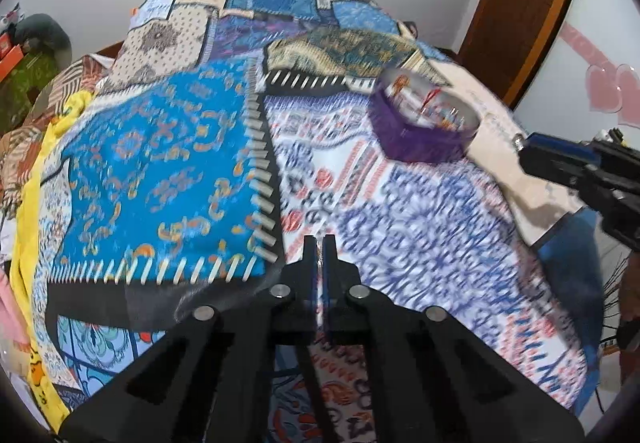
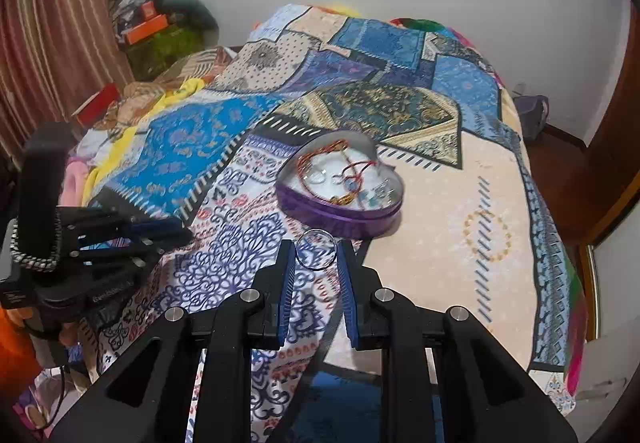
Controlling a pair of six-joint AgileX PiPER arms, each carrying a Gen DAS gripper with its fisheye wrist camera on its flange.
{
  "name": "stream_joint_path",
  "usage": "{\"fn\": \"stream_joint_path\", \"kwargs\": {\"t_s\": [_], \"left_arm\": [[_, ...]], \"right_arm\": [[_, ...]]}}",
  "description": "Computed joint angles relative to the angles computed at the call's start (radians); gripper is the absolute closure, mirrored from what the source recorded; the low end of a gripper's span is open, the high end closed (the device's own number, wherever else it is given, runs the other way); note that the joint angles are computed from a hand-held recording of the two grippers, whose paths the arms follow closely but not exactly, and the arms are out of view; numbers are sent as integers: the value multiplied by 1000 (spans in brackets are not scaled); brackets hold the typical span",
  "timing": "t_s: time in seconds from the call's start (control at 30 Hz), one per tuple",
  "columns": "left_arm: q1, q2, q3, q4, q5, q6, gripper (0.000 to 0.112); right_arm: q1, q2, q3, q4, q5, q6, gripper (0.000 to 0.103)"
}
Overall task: Organize jewelry
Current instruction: 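Close the left gripper on the gold ring while the right lifts its silver ring, then carry the gold and silver rings over the purple heart tin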
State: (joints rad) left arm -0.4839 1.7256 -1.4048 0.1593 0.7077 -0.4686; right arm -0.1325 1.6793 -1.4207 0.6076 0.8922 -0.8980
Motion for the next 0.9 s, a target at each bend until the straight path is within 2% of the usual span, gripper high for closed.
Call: {"fn": "stream_joint_path", "kwargs": {"t_s": [0.17, 0.3, 0.33, 0.4, 0.43, 0.47, 0.63, 0.9], "left_arm": [[-20, 20, -82, 38, 23, -1, 112], [-18, 2, -78, 80, 41, -29, 110], [-6, -8, -65, 72, 44, -23, 104], [26, -28, -33, 38, 47, 1, 81], [35, -41, -10, 35, 45, -3, 62], [47, -58, 22, 36, 32, -12, 57], [84, -68, 80, -36, 14, 34, 57], [54, 24, 31, -111, -8, 88, 60]], "right_arm": [[-21, 10, -37, 20, 3, -2, 84], [-33, 11, -44, 38, 7, -10, 84], [-35, 9, -41, 39, 3, -12, 84], [-41, 12, -43, 41, 4, -18, 84], [-44, 15, -45, 44, 8, -21, 84], [-46, 19, -48, 46, 14, -21, 84], [-45, 40, -58, 46, 22, -12, 84], [-36, 42, -48, 36, 25, -14, 84]]}}
